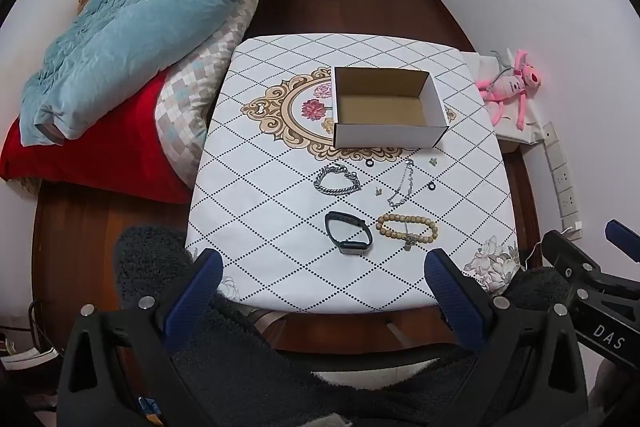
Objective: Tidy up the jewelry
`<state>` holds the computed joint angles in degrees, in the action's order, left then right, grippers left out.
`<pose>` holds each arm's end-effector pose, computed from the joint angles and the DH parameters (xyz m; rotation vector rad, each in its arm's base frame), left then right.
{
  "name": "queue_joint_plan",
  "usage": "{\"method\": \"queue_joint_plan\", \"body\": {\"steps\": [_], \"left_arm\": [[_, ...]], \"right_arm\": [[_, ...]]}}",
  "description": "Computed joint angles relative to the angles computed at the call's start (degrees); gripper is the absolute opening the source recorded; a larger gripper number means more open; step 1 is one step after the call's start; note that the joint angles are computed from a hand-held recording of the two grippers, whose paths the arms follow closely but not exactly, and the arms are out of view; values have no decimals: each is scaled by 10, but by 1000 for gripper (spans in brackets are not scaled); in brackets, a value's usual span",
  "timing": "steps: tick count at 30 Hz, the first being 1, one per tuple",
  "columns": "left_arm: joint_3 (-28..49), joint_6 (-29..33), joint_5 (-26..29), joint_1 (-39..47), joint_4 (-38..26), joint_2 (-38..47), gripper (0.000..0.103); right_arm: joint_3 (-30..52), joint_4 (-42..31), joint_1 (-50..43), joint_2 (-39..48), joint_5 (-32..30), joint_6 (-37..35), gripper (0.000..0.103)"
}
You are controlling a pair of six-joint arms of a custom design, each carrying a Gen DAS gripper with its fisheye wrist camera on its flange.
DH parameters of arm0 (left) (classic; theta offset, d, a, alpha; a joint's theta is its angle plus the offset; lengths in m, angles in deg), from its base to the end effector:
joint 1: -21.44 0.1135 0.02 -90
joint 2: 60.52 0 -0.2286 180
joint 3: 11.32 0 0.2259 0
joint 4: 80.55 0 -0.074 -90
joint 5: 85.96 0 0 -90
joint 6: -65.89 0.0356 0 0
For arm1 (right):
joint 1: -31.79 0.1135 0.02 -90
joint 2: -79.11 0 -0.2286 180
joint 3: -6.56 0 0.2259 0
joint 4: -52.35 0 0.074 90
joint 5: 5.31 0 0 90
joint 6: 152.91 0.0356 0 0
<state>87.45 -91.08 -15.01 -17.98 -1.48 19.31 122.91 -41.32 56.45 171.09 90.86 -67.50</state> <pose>0.1683 -0.1233 0.3052 -0.6962 2.7020 0.1241 0.2491 0.1102 0.3328 -0.6723 2.6841 -0.0588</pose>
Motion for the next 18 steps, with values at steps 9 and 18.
{"method": "queue_joint_plan", "body": {"steps": [9,18], "left_arm": [[30,-5,-6,-6,-16,14,103],[37,-10,-11,-10,-21,12,103]], "right_arm": [[-20,9,3,-16,6,2,103],[-10,4,2,-17,9,1,103]]}}
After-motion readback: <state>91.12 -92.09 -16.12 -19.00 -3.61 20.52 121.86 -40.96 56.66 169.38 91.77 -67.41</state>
